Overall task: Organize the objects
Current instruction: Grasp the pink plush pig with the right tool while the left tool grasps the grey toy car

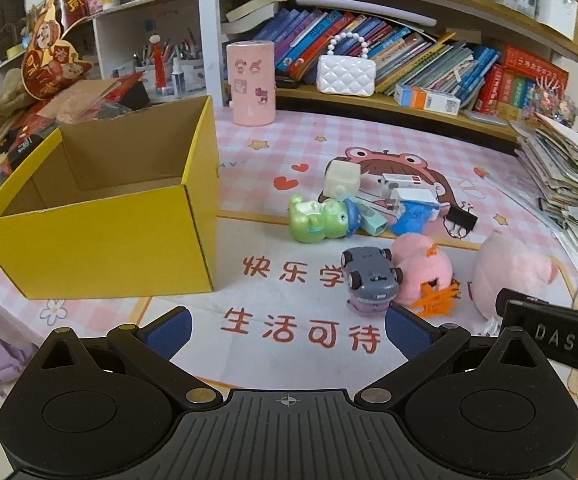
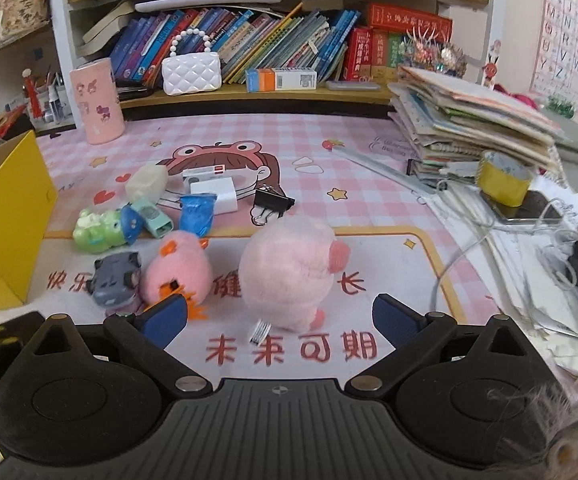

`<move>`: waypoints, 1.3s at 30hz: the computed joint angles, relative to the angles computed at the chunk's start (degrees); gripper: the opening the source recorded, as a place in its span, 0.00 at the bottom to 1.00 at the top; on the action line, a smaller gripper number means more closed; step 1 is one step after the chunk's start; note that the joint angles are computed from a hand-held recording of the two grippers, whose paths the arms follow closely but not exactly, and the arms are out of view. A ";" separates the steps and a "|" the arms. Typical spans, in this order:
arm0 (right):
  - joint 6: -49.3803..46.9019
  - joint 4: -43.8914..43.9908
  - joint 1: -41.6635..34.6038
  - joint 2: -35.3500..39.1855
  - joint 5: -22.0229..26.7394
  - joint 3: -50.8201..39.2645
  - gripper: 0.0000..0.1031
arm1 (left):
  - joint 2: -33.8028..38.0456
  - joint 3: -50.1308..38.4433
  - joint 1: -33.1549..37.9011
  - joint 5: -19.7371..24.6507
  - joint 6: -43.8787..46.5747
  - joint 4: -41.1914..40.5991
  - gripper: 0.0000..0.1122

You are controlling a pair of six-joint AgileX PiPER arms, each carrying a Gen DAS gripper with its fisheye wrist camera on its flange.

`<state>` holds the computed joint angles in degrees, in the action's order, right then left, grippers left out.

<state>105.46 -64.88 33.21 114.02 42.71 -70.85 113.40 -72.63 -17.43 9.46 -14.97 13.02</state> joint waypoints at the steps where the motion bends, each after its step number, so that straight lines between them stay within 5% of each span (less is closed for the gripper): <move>1: -0.41 0.11 -1.00 0.11 -1.27 0.00 0.98 | 0.33 -0.53 -0.29 0.46 -3.50 3.14 0.92; 4: -2.33 0.77 -3.33 1.12 -3.55 -1.02 0.98 | 1.67 -2.64 -1.23 2.95 -11.64 9.98 0.92; 13: -9.57 4.14 -9.52 5.84 -8.57 -6.22 0.98 | 3.51 -5.92 -1.93 6.25 -10.80 7.23 0.91; 16: -14.85 8.12 -11.96 7.17 -11.28 -7.70 0.84 | 4.83 -8.29 -2.47 7.23 -9.42 5.30 0.91; 18: -17.06 10.20 -13.85 6.97 -14.47 -7.19 0.67 | 6.13 -10.30 -2.80 7.80 -6.52 2.13 0.90; 29: -14.75 3.76 -17.43 2.65 -22.43 -2.26 0.63 | 18.98 -30.10 -5.31 17.84 5.37 -9.19 0.50; 39: -13.37 -0.39 -17.54 1.68 -24.00 -0.75 0.63 | 24.97 -38.27 -4.85 23.70 3.57 -9.18 0.36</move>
